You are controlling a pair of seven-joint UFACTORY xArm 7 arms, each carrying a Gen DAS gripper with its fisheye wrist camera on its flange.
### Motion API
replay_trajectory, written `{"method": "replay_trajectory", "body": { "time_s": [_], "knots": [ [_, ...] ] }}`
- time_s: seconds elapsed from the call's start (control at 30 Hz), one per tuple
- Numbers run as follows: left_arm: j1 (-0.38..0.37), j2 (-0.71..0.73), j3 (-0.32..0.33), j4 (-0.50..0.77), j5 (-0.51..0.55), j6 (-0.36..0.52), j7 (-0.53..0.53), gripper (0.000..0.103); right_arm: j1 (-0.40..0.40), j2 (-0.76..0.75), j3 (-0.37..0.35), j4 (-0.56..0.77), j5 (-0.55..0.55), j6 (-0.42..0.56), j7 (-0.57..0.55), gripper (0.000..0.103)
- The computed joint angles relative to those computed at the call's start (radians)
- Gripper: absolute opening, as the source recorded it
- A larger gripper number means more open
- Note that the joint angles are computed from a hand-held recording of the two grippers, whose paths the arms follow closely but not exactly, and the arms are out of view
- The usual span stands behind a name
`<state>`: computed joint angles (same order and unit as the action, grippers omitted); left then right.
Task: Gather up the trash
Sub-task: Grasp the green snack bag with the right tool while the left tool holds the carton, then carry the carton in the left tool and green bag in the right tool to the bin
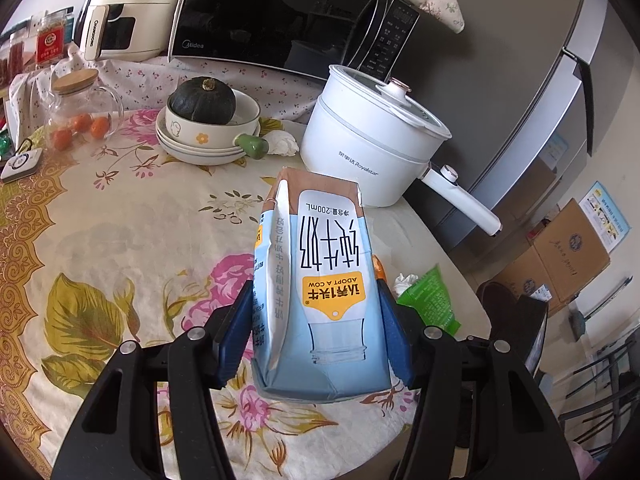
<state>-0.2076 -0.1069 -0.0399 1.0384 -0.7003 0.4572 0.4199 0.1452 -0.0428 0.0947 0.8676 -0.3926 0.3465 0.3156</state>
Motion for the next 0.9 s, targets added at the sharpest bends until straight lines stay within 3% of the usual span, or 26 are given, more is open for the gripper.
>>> {"method": "replay_trajectory", "body": {
  "time_s": [0.1, 0.27, 0.43, 0.9],
  "knots": [
    [-0.003, -0.007, 0.0, -0.004, -0.011, -0.006, 0.013, 0.057, 0.001, -0.018, -0.021, -0.017, 0.164, -0.059, -0.082, 0.005],
    [-0.012, -0.011, -0.003, -0.01, -0.009, -0.024, 0.018, 0.057, 0.006, -0.054, -0.031, -0.03, 0.329, -0.119, -0.164, 0.003],
    [-0.02, -0.01, -0.004, -0.009, -0.013, -0.035, 0.013, 0.057, 0.006, -0.09, -0.036, -0.033, 0.396, -0.172, -0.193, 0.003],
    [-0.078, -0.01, -0.027, 0.011, -0.121, -0.084, 0.055, 0.057, -0.03, -0.181, -0.028, -0.061, 0.394, -0.253, -0.166, 0.002]
  ]
}}
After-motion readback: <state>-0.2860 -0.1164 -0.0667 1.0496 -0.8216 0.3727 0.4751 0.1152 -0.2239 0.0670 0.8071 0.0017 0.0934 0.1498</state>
